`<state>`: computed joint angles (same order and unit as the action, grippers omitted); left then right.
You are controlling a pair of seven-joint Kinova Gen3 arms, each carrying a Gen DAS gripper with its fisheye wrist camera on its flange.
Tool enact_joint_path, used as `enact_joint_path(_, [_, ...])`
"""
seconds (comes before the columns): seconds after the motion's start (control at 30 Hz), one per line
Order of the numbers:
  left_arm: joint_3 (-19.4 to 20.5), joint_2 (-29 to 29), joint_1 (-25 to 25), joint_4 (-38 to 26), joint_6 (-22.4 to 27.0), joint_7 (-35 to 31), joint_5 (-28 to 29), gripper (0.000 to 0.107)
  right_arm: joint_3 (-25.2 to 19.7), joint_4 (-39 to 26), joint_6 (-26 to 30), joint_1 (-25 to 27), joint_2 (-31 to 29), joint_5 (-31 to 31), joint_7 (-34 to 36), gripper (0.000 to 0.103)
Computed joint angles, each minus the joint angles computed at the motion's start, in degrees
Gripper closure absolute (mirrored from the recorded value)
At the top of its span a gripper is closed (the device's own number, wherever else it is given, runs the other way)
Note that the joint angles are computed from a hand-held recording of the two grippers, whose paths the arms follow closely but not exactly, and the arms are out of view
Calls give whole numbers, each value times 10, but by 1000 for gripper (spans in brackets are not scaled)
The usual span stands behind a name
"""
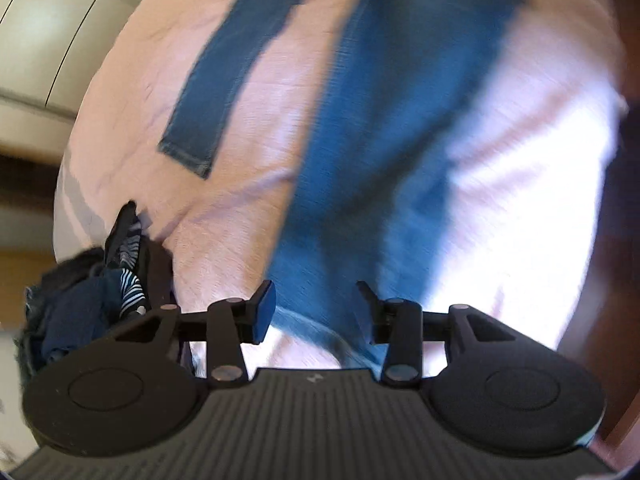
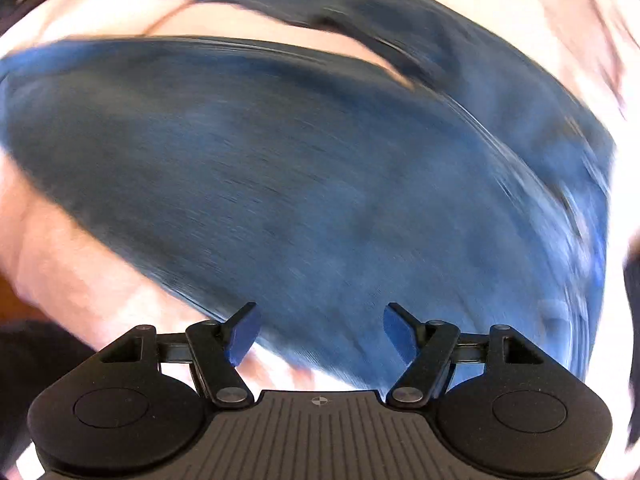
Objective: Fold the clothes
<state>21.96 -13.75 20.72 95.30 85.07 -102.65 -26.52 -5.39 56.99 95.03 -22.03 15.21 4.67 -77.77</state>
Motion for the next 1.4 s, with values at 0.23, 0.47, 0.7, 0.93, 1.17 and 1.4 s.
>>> enact_joint_path(0.23, [75, 45, 43, 81, 17, 130, -63, 69, 179, 51, -32, -29, -40, -71, -163, 32])
enact_joint_path(0.47, [66, 85, 92, 92, 61, 204, -118, 101, 263, 103, -80, 6, -74, -115, -326, 32])
enact_joint_path(0.7, [26, 91, 134, 53, 98, 146, -123, 102, 202, 167, -224, 192, -71, -202, -386, 33])
enact_joint_path(0.93, [11, 90, 141, -2, 123, 94, -142, 103, 93, 33, -159, 315, -29, -185, -374, 98])
enact_joint_path(1.17, [21, 98, 166, -7, 154, 112, -62, 103, 82, -38, -82, 300, 21, -131, -346, 96])
enact_joint_path(1.4, [20, 63, 158, -38, 188, 66, -35, 93, 84, -110, -9, 230, 24, -18, -359, 41])
